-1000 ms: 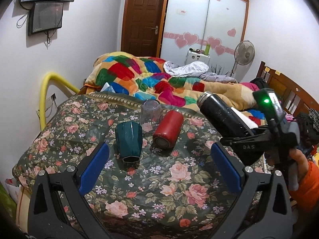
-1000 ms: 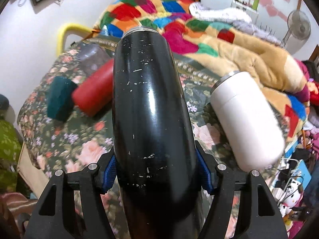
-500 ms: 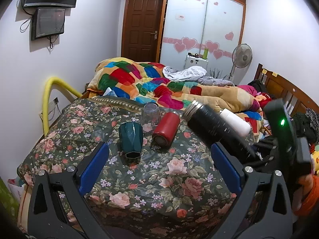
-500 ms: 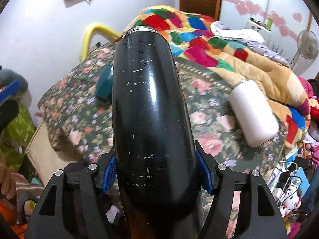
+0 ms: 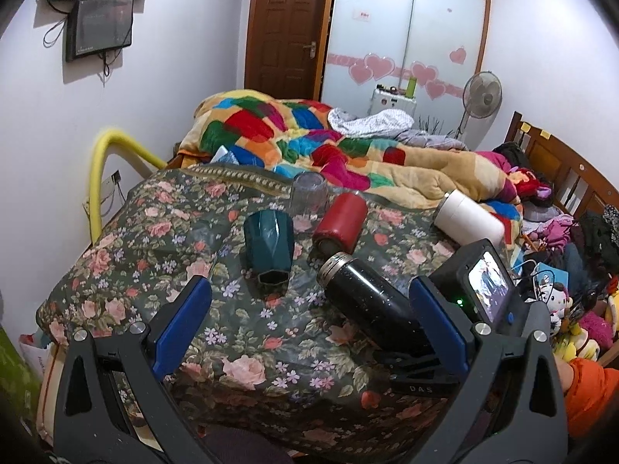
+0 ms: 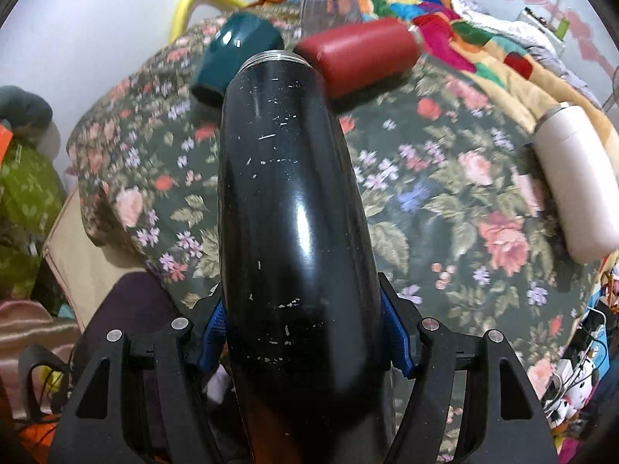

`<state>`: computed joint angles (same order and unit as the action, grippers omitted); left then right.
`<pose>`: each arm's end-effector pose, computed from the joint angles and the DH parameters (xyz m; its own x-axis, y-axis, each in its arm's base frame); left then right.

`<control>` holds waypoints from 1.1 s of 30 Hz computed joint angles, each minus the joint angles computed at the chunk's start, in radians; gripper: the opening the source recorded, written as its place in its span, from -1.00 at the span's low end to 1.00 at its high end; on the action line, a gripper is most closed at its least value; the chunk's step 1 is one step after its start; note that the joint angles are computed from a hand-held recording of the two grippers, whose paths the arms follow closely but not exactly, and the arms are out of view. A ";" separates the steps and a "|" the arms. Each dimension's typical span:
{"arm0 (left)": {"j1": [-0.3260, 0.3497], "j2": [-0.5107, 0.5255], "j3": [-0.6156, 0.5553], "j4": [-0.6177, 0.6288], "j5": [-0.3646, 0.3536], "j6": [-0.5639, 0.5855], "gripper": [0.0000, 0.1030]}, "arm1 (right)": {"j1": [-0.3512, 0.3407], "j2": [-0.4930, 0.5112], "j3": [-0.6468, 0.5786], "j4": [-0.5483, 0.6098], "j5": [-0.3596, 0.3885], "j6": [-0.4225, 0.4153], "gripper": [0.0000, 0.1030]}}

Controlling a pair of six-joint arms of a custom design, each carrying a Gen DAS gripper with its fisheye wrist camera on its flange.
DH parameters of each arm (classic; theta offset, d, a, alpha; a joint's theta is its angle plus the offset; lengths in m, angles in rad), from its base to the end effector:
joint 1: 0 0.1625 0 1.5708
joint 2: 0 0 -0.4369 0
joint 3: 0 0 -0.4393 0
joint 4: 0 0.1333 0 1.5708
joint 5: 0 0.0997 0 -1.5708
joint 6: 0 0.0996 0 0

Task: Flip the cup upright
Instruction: 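Lift the black thermos with the right gripper and swing it toward the left gripper, then grasp the black thermos body with the left gripper while the right gripper releases it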

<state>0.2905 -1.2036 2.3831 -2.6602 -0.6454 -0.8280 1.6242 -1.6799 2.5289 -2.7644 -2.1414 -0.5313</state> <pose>-0.3398 -0.3238 0.0955 -0.7728 0.1936 -0.6044 0.5692 0.6326 -0.5252 0.0989 -0.3601 0.2218 -0.7075 -0.3578 0.6095 -0.4740 0.8799 -0.0337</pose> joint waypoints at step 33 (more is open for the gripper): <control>0.271 0.255 -0.181 -0.066 -0.448 -0.004 0.69 | 0.026 -0.414 0.028 0.057 0.021 -0.072 0.41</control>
<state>0.5614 -0.9482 2.2026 -2.7259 -1.0932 -0.8318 1.6499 -2.0940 2.5566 -2.7078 -2.1200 -0.6033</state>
